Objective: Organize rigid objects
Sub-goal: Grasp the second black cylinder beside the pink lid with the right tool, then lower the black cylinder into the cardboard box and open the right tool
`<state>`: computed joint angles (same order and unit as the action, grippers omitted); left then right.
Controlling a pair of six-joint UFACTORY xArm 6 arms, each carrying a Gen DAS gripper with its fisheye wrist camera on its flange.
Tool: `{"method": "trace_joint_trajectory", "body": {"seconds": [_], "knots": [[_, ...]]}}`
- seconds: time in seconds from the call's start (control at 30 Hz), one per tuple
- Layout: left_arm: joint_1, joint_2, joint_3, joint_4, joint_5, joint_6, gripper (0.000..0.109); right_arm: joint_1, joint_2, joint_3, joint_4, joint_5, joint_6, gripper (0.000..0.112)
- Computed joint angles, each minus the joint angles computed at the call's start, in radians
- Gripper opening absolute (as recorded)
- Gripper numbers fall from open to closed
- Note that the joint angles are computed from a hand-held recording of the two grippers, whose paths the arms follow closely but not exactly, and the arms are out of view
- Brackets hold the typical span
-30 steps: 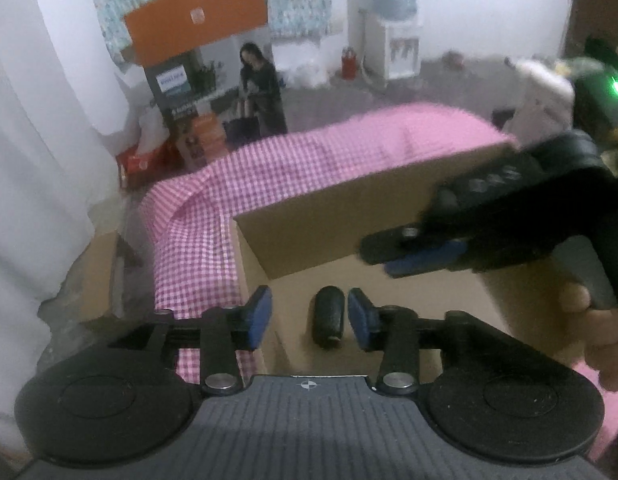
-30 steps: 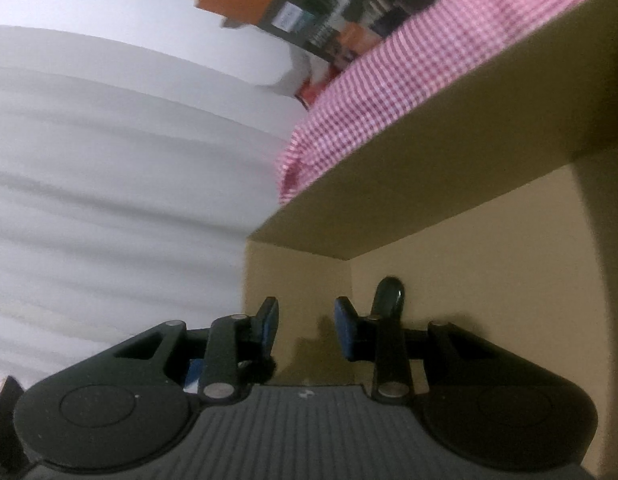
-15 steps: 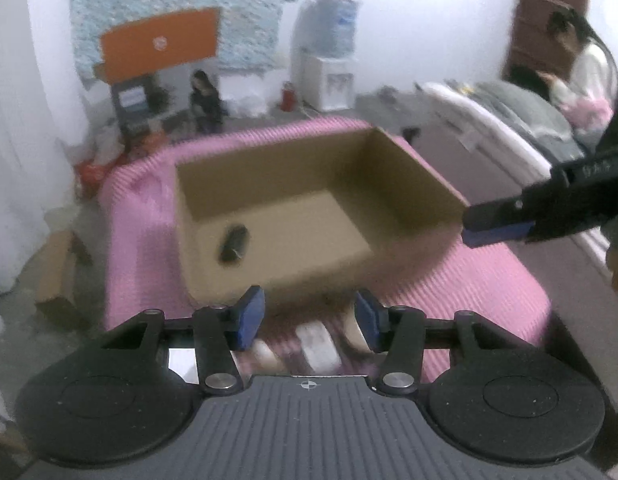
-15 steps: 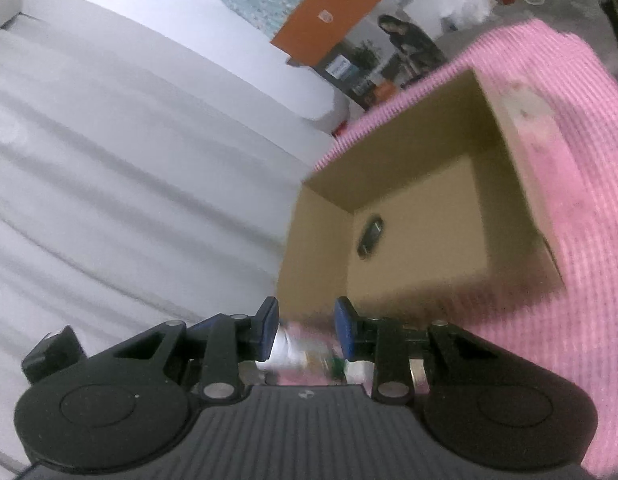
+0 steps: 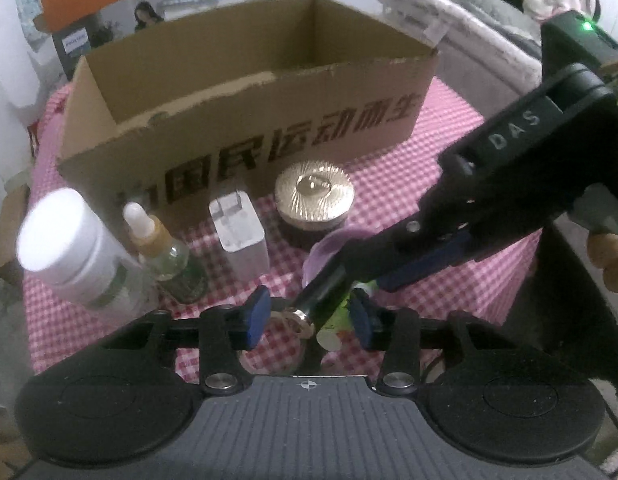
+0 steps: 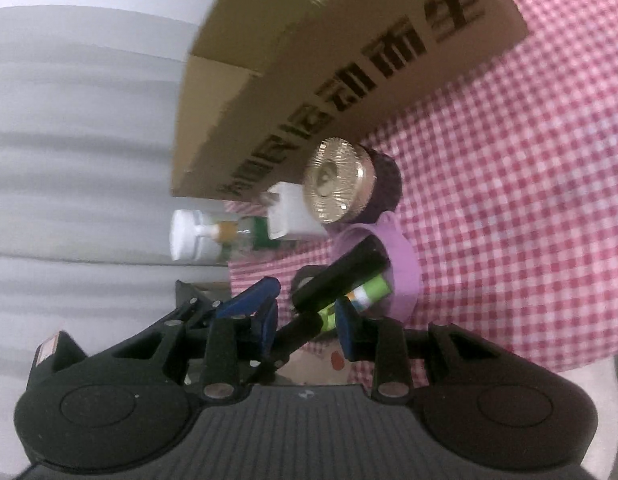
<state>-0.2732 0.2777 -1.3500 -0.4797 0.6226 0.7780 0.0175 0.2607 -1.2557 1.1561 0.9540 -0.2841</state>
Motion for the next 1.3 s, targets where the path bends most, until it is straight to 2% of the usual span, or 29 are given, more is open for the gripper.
{"method": "trace_joint_trajectory", "body": {"seconds": [0.27, 0.3, 0.37, 0.43, 0.6, 0.8, 0.97, 1.1, 1.3], "knots": [[0.003, -0.018, 0.020, -0.051, 0.011, 0.062, 0.033, 0.019, 0.068, -0.096, -0.099, -0.018, 0.102, 0.041], [0.006, -0.018, 0.017, -0.058, 0.025, 0.066, 0.026, 0.021, 0.071, -0.104, -0.109, -0.018, 0.109, 0.041], [0.015, -0.006, -0.010, -0.070, 0.079, 0.066, 0.022, 0.033, 0.082, -0.121, -0.125, -0.028, 0.122, 0.041], [0.017, -0.002, -0.019, -0.087, 0.099, 0.075, 0.021, 0.046, 0.117, -0.159, -0.142, -0.035, 0.139, 0.041], [0.006, 0.008, -0.019, -0.074, 0.079, 0.072, 0.021, 0.068, 0.162, -0.225, -0.200, -0.045, 0.175, 0.041], [0.006, 0.046, -0.078, -0.051, 0.136, 0.051, 0.023, 0.102, 0.223, -0.304, -0.259, -0.057, 0.219, 0.039], [0.009, 0.064, -0.102, -0.042, 0.157, 0.034, 0.024, 0.112, 0.239, -0.296, -0.225, -0.100, 0.185, 0.031], [0.010, 0.064, -0.102, -0.044, 0.156, 0.025, 0.024, 0.105, 0.201, -0.232, -0.166, -0.136, 0.117, 0.029], [0.004, 0.015, -0.045, -0.064, 0.091, 0.039, 0.022, 0.116, 0.117, -0.157, -0.109, -0.192, 0.023, 0.024]]}}
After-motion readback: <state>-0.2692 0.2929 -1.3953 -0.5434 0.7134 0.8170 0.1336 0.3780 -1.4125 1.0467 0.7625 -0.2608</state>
